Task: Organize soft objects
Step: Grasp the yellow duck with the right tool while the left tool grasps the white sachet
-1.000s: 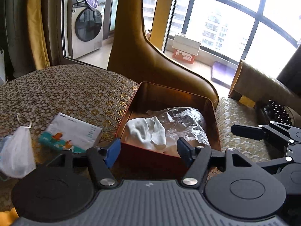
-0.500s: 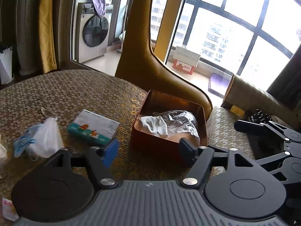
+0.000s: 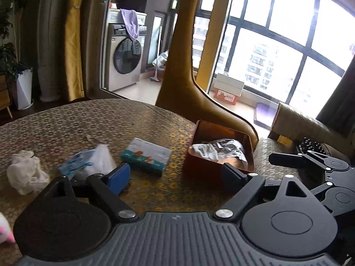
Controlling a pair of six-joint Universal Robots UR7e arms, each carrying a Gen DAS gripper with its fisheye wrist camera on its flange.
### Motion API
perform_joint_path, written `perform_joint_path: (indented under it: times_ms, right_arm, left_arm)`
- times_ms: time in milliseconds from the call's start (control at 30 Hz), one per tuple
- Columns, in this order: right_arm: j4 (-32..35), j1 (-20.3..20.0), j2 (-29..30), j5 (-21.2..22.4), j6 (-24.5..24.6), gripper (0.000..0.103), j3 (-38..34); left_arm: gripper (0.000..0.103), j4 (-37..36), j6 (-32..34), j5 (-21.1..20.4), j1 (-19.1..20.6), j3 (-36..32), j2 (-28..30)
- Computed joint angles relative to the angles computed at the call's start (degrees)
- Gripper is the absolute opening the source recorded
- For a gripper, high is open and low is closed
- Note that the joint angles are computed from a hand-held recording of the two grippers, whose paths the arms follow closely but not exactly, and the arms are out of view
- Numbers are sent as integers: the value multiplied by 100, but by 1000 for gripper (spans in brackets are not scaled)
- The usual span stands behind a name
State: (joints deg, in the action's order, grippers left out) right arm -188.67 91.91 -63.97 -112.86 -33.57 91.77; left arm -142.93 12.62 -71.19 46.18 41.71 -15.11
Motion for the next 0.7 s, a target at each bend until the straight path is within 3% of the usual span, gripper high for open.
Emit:
perform_joint_path:
  times_ms: [100,267,500,700]
  right_arm:
    - [137,60,66,-3,87,102,-54]
    - [370,152,217,-43,301,102,-149]
    - [630,284,586,-254,689,102,-486]
    - [1039,375,1027,-504,1169,102,-1009]
  left_arm:
    - [99,-172,51,-7,77,347,-263]
    - [99,-218,156,-88,229,792,-643]
    - [102,-591,461,143,449,1340,-999]
    - [102,-672,221,378,690,1568,-1133]
